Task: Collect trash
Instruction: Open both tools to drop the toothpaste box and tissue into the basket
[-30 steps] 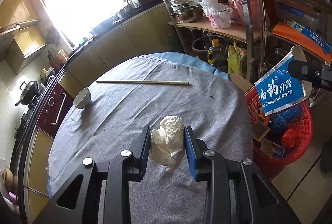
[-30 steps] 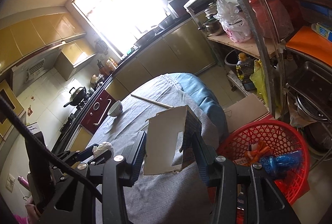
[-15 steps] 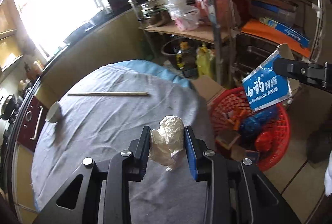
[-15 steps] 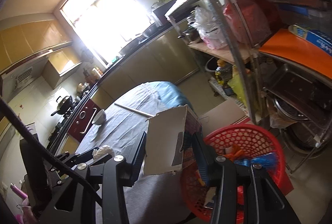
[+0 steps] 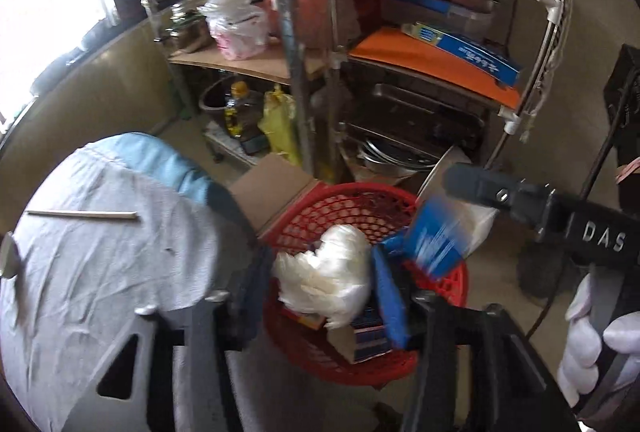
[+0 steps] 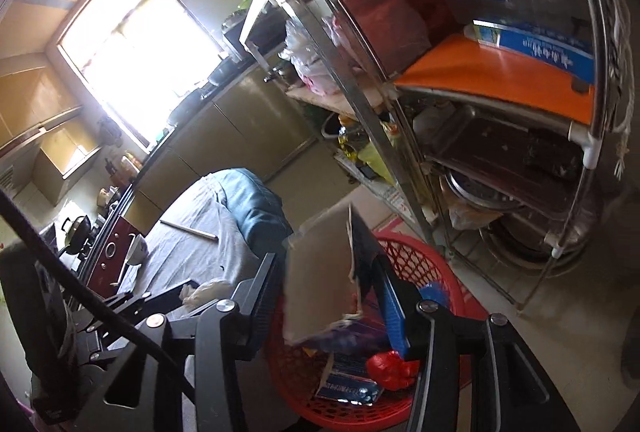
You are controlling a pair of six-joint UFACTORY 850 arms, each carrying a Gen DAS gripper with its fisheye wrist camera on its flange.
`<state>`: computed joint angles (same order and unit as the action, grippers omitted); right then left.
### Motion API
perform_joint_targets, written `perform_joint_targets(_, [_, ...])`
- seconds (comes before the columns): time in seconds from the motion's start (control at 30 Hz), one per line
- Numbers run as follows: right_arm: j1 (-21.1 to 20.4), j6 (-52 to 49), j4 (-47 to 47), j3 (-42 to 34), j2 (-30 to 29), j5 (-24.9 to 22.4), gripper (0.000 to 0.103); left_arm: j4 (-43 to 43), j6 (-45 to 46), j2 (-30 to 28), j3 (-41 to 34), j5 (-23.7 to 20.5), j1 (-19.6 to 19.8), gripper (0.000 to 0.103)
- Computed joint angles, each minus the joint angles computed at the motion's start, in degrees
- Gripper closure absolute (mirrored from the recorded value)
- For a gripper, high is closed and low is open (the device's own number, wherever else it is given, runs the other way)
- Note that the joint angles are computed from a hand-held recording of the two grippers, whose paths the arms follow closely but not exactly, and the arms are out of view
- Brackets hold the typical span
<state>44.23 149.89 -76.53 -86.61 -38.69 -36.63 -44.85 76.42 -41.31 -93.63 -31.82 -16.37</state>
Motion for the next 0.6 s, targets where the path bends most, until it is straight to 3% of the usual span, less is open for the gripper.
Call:
perform_joint_targets(0.17, [-0.7, 4.8, -1.9, 1.0, -0.2, 3.3, 0.043, -0.4, 0.6, 0.9, 1.3, 1.3, 1.2, 0.041])
perform_joint_targets(0.3, [-0.4, 5.4, -3.7, -0.6, -0.8, 3.5, 0.043, -4.8, 4.3, 4.3, 5.5, 6.6, 3.9, 0.033])
perform_joint_targets(0.47, [0.6, -3.8, -1.4, -8.6, -4.6, 4.6, 0.043, -7.8, 5.3, 8.7, 10.5, 13.1, 8.2, 0.032])
perform_joint_targets(0.6, [1.5, -17.6, 5.7, -19.4, -10.0, 5.8, 0.043, -9.8, 4.6, 11.2, 12.9, 17.0, 12.1, 0.024])
